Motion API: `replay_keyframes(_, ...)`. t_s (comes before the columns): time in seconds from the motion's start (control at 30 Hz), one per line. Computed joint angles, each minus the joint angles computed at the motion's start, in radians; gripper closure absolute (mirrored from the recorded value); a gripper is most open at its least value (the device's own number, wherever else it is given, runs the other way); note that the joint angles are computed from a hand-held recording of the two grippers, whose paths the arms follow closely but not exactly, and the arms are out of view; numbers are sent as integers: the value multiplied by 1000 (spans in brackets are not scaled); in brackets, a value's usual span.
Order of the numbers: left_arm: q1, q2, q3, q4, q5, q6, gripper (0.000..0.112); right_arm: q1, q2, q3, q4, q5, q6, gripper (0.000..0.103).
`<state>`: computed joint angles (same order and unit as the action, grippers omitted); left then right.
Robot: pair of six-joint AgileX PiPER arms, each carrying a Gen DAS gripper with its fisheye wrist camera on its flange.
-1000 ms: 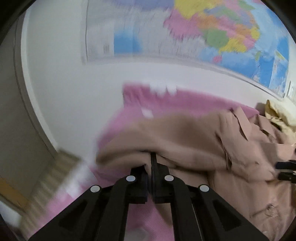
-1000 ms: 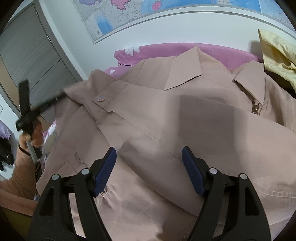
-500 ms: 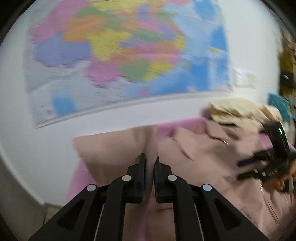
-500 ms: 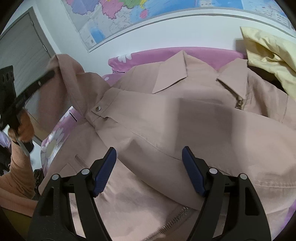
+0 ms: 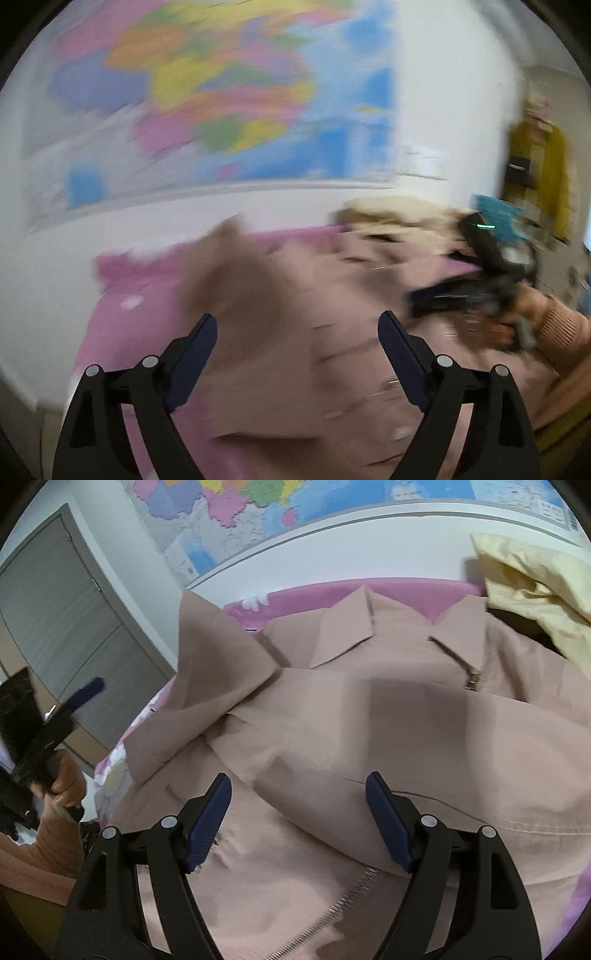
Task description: Fold large clothes
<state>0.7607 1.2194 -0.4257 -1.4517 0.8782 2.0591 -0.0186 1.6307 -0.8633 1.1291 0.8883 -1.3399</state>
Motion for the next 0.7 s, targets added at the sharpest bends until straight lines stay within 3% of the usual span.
replay_keyframes(0.03,-17,43,-18,-16,-76,-8,26,10,4,-6,1,3,3,28)
replay_keyframes(0.13,-52,225,-138,99,-152,-201,29,52,7,-13,3,4,13,28)
replay_keyframes(0.23,-106,303,-174,141,-202,-267,45,91,16,-29,-1,40,33,28)
replay_keyframes(0.27,-125,313,-180,155,-213,-291,63,98,30,-43,3,67,46,28)
replay_keyframes(0.33,-153,321,-187,184,-189,-326,83,121,59,-70,21,106,72,28)
replay_keyframes(0.43,-121,250,-132,199,-96,-303,94,181,118,-139,33,142,127,28)
replay_keyframes(0.53,-132,157,-72,215,4,-291,96,226,194,-205,72,163,184,28)
replay_keyframes(0.63,-178,101,-45,232,53,-310,96,248,281,-256,137,210,228,28)
replay_keyframes(0.67,-208,86,-33,228,55,-309,96,245,307,-267,161,247,229,31)
replay_keyframes(0.7,-244,79,-24,224,43,-313,96,240,331,-279,178,292,225,46)
